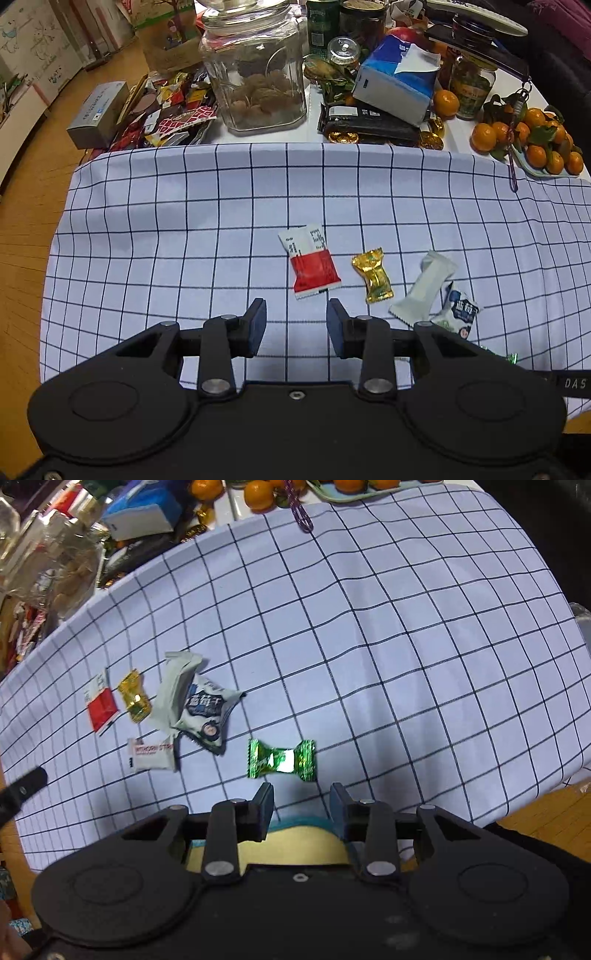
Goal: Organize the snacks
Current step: 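Grasp the green foil candy with right tool while left reaches red-white packet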
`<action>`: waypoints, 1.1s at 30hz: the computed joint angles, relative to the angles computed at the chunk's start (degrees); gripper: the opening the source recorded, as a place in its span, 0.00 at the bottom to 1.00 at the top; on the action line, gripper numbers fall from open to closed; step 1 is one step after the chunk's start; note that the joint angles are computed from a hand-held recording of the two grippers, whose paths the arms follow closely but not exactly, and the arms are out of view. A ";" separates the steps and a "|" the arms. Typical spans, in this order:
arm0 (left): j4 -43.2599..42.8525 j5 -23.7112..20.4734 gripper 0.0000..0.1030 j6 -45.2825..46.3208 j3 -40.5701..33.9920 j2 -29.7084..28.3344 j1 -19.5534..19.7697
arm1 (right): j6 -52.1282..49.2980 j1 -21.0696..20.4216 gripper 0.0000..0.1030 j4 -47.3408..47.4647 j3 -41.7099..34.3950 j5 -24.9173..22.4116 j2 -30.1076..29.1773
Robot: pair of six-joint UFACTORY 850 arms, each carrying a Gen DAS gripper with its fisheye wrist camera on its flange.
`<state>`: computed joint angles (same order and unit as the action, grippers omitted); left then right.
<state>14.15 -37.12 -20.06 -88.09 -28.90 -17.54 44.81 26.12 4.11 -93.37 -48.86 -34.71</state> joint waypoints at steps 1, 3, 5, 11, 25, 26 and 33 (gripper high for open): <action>0.19 -0.20 0.44 0.27 -1.17 -1.06 0.05 | -0.01 -0.07 0.35 -0.14 -0.65 -0.61 -0.67; 1.84 -0.63 0.44 -0.64 -2.54 -2.68 0.03 | -0.24 -0.03 0.35 -0.02 -1.58 -1.85 -1.98; 2.83 -2.97 0.43 -1.97 -4.62 -4.47 -0.02 | -0.73 -0.02 0.35 0.55 -1.86 -2.62 -2.84; -4.87 -3.65 0.43 3.77 -7.48 -5.60 1.36 | -0.44 -0.04 0.32 1.73 -4.11 -4.55 -6.05; -5.87 0.04 0.43 5.70 -6.73 -3.86 2.13 | 5.10 0.56 0.31 -7.77 -20.78 -7.62 -16.16; -6.11 -0.16 0.43 5.47 -6.93 -3.98 2.29 | 5.11 0.63 0.31 -8.39 -22.93 -8.56 -17.48; -9.43 -0.53 0.43 7.05 -7.56 -4.09 3.52 | 4.27 0.63 0.30 -9.79 -36.53 -15.00 -26.14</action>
<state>4.71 -37.65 -13.01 -95.65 -32.99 -14.03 49.09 26.75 -5.68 -129.90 -63.86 -60.84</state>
